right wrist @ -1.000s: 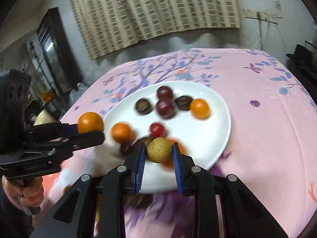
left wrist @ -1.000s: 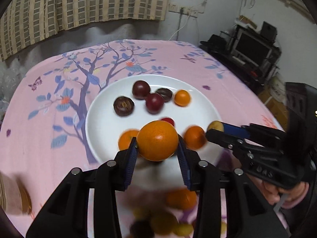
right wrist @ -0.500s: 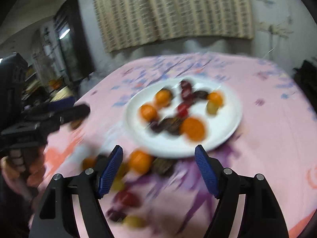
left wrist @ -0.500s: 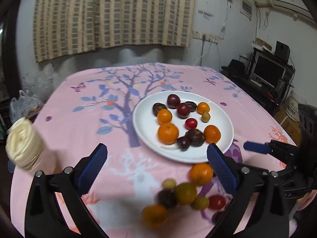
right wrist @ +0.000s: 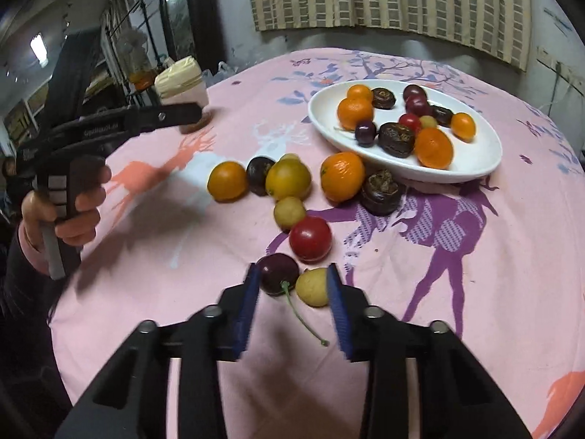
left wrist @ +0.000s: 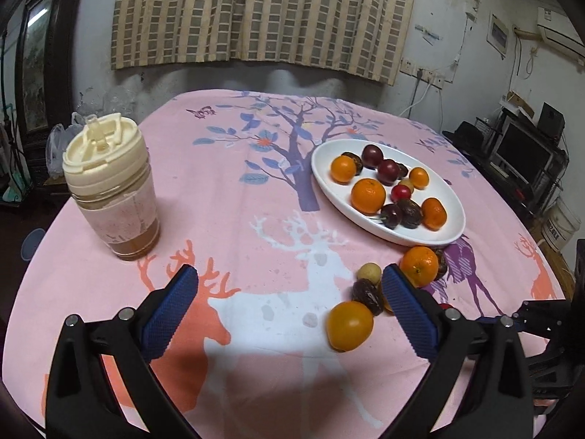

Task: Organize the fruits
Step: 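Grasp a dark cherry with the right tool while the left tool grasps a mandarin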

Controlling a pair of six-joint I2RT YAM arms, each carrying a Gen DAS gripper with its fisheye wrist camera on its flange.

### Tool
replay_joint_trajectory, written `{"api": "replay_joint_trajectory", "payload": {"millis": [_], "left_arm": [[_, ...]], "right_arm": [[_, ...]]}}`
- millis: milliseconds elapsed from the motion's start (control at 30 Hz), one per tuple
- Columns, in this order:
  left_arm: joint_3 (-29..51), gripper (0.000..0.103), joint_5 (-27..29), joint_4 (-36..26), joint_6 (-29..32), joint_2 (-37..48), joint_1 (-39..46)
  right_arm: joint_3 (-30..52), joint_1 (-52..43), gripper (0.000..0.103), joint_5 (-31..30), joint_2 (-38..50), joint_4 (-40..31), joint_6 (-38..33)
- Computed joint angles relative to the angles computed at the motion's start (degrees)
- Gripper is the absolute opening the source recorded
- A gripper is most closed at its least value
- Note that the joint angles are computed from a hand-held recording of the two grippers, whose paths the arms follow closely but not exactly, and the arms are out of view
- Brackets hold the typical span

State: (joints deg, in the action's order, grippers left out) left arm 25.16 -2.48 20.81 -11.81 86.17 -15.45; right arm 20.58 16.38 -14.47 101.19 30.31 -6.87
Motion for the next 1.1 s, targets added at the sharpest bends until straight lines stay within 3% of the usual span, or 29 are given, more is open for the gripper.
{"api": "replay_joint_trajectory", "payload": {"millis": [267, 367, 633, 867, 1000, 1100], "left_arm": [[-0.3, 0.099, -2.1, -0.1, 0.9, -0.2, -1.5], [-0.1, 0.099, -1.5, -0.5, 1.3, 0.1, -1.6], [0.6, 0.099, -2.8, -1.4, 3.3, 1.3, -3.3], [1.4, 0.099, 5.0, -4.7, 11.3, 3.6, -3.7], [2.3, 0.092, 0.8, -3.4, 12.8, 7.5, -8.1], [3.4, 0.08, 1.3, -3.4, 13.4, 9.9, -8.9]], "right_arm": [[3.5, -2.6, 0.031, -1.6, 3.1, -4.7, 0.8], [3.2, -1.4, 0.031, 0.8, 4.3, -2.9, 0.9], [3.8, -1.7, 0.029, 0.5, 7.3, 0.4, 2.2], [-0.2, -4.4, 0.027, -2.4, 2.1, 5.1, 3.9], [-1.3, -5.4, 0.027, -3.6, 0.4, 6.1, 4.3], [-2.2, -5.3, 0.027, -4.3, -1.0, 6.8, 4.0]]}}
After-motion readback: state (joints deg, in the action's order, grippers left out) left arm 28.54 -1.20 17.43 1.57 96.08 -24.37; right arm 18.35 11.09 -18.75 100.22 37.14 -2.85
